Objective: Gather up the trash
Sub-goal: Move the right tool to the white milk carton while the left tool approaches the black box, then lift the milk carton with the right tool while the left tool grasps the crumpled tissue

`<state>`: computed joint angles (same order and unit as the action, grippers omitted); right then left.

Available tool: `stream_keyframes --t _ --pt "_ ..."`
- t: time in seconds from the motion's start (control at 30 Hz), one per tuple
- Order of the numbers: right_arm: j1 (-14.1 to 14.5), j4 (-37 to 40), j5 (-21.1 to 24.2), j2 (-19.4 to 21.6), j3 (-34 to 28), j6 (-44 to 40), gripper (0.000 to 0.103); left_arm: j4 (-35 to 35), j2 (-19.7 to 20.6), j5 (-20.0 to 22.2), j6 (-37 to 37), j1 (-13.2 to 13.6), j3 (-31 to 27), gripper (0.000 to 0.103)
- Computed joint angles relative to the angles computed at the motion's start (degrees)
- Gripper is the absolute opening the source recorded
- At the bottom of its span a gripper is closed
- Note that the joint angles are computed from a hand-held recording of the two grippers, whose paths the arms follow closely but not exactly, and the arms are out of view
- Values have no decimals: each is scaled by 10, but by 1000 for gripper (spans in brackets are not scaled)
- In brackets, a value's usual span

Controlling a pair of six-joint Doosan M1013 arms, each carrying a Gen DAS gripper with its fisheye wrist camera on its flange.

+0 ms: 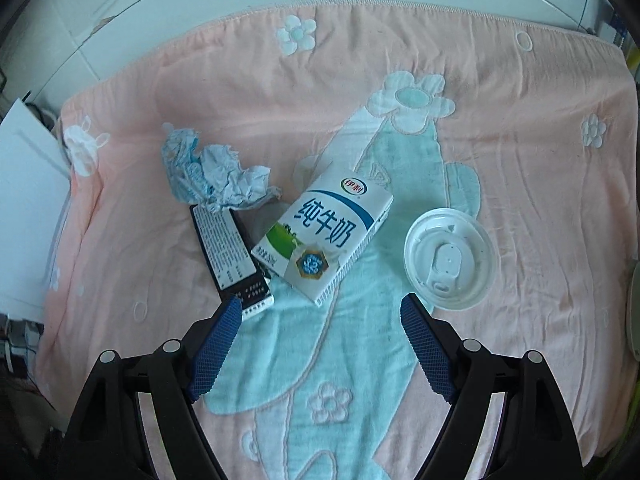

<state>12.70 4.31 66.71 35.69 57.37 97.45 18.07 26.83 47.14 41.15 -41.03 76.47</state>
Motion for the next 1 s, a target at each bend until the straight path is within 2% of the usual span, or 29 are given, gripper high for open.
stream_keyframes --t 0.23,0.4,0.6,0.67,0.83,1.0 --pt "-7 19 45 51 -65 64 79 -14 1 -6 6 11 9 70" --pt "-12 41 64 76 -97 95 79 -22 2 -7 9 17 12 70" --pt "-8 27 93 107 -134 116 78 -22 3 -8 7 21 14 70" --pt "-11 42 102 115 -141 124 75 -22 4 -7 5 22 15 70" --pt "-13 49 102 119 -143 112 73 -19 9 -3 6 26 8 70" --pt "-14 57 75 85 -92 74 71 -5 22 2 16 30 -22 70"
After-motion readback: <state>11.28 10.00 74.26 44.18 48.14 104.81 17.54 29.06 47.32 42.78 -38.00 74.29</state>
